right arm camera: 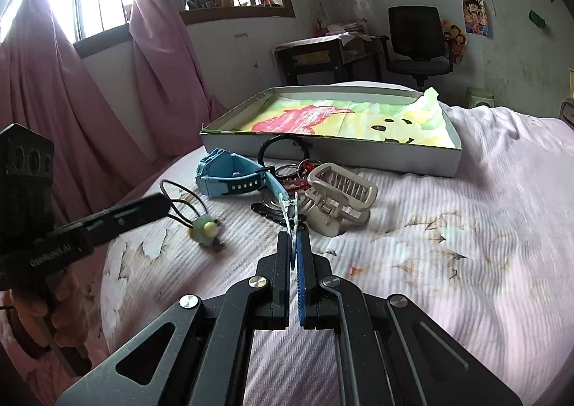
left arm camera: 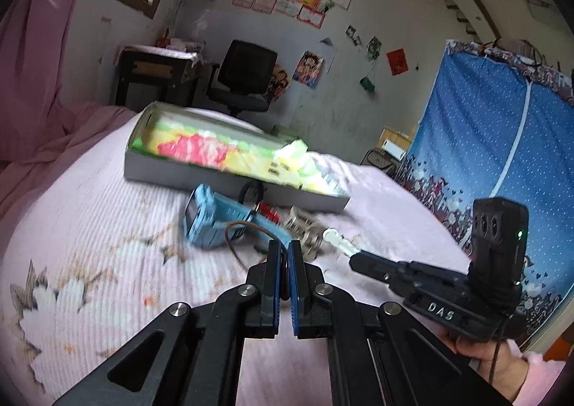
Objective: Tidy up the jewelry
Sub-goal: 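Carry both items into the white tray and open both tools to release them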
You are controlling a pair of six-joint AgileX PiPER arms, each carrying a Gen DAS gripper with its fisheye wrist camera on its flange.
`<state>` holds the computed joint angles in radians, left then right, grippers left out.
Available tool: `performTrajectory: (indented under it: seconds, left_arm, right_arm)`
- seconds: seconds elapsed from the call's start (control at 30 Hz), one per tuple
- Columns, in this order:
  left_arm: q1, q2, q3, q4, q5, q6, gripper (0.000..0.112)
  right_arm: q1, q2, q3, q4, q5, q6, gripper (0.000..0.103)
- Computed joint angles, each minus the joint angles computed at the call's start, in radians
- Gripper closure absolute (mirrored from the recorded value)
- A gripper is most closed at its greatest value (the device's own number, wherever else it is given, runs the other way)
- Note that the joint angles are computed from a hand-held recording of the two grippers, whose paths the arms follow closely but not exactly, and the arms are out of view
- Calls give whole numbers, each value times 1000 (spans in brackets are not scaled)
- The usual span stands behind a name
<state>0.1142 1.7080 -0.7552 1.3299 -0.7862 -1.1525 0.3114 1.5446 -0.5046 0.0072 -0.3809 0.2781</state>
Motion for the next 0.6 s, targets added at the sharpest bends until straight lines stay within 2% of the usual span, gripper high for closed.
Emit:
performTrajectory:
  seconds: [0.2, 0.27, 0.37, 0.5, 0.6]
  left_arm:
    - [-23, 8, -134, 84, -23, -180, 108]
    - [-32, 10, -171, 82, -18, -197, 108]
    - [-58, 33, -245, 54, 16, -185, 108]
    - [-92, 110, -417, 85, 96, -250, 108]
    - [-106, 186, -559, 159, 152, -353, 108]
  right_arm:
    - [-16, -26, 4, 28, -48, -8, 100]
    - [-31, -19, -12, 32, -67, -11, 100]
    - [-58, 3, -52, 23, -79, -7, 100]
    - [-92, 36, -157, -20, -26, 20, 100]
    - [-114, 76, -251, -67, 24, 44, 100]
